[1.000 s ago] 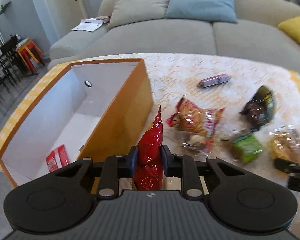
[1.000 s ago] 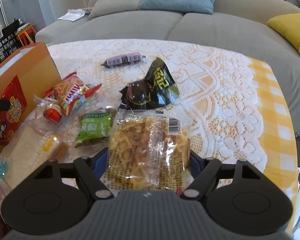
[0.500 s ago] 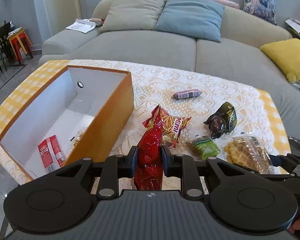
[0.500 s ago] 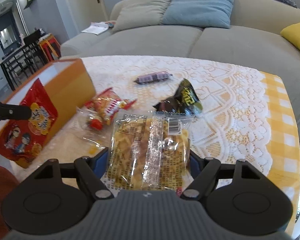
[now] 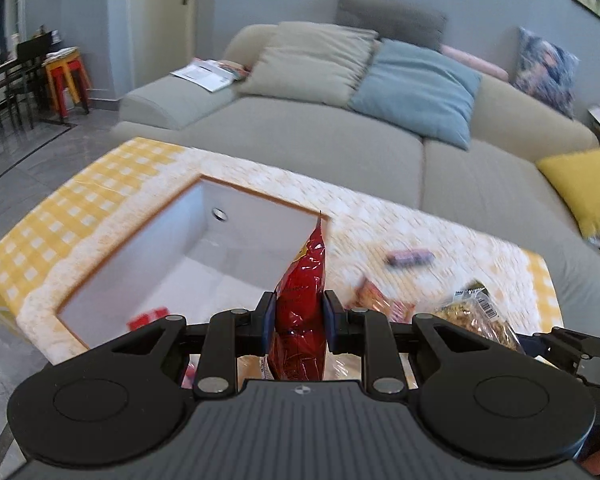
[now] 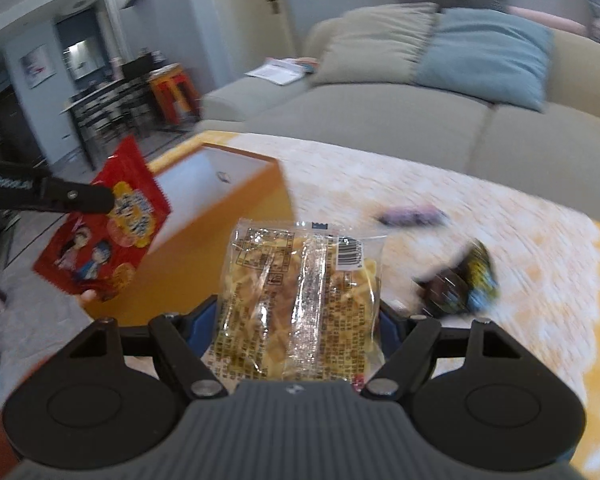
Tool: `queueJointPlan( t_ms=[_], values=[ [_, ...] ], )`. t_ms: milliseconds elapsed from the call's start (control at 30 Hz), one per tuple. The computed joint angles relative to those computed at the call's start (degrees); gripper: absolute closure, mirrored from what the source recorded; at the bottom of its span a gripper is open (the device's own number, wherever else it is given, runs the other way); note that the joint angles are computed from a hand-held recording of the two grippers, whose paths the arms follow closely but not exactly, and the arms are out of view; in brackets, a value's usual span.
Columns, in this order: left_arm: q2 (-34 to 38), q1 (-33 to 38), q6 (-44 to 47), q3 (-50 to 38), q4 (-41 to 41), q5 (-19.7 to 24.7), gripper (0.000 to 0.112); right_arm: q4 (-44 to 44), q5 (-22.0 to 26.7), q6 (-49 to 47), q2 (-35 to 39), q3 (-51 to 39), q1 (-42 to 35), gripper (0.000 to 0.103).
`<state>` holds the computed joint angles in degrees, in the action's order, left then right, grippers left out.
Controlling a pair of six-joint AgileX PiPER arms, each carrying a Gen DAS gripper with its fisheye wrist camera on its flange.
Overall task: Organize snacks
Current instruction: 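Carry both bags into the orange box and open both tools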
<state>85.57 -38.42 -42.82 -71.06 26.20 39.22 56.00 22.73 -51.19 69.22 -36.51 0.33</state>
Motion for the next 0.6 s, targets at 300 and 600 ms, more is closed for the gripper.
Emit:
queueJointPlan(
  t_ms=[300, 600],
  values=[
    [6.47, 13.91, 15.46, -7.78, -12.54, 2.64, 0.085, -13.78, 8.6, 13.57, 18.44, -27.06, 10.57, 0.028],
    [14.41, 20.66, 22.22, -11.34, -15.99, 4.23, 0.085, -32.34, 20.53, 27.52, 41.96, -57.3, 19.48, 0.028]
  ],
)
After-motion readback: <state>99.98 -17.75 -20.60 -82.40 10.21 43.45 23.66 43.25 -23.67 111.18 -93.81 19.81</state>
